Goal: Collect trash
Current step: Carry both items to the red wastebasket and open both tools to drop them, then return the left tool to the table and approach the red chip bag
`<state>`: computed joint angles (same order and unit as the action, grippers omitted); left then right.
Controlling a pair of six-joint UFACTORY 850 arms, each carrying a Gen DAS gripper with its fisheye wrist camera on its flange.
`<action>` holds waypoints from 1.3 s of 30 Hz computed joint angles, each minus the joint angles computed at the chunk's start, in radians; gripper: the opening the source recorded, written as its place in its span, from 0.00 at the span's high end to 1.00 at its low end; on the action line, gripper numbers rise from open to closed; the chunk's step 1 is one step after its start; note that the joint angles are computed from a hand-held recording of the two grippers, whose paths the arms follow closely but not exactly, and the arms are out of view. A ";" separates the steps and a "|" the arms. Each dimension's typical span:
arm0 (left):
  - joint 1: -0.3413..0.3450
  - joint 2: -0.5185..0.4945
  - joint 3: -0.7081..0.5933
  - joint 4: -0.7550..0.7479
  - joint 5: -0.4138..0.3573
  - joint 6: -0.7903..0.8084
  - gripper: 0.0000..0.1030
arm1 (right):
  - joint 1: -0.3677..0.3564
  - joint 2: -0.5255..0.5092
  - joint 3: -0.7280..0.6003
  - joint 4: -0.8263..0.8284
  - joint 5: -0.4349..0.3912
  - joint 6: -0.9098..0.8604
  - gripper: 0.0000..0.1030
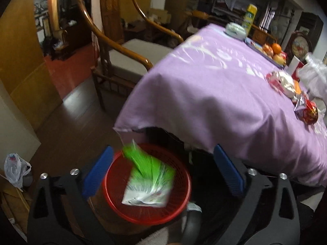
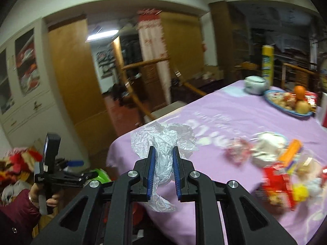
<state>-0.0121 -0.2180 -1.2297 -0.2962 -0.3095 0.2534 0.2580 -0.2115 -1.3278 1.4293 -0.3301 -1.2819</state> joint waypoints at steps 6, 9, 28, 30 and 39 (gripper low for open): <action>0.009 0.033 0.048 0.348 0.116 -0.322 0.07 | 0.087 -0.127 -0.138 -0.306 -0.108 0.267 0.83; 0.033 0.033 0.059 0.508 0.132 -0.498 0.07 | 0.122 -0.202 -0.223 -0.398 -0.186 0.344 0.83; 0.123 0.036 0.082 0.728 0.165 -0.802 0.07 | 0.208 -0.364 -0.429 -0.579 -0.295 0.493 0.51; 0.108 0.040 0.079 0.737 0.166 -0.802 0.07 | 0.200 -0.332 -0.389 -0.557 -0.252 0.478 0.48; 0.010 0.053 0.061 0.743 0.157 -0.770 0.07 | 0.115 -0.162 -0.167 -0.319 -0.081 0.270 0.40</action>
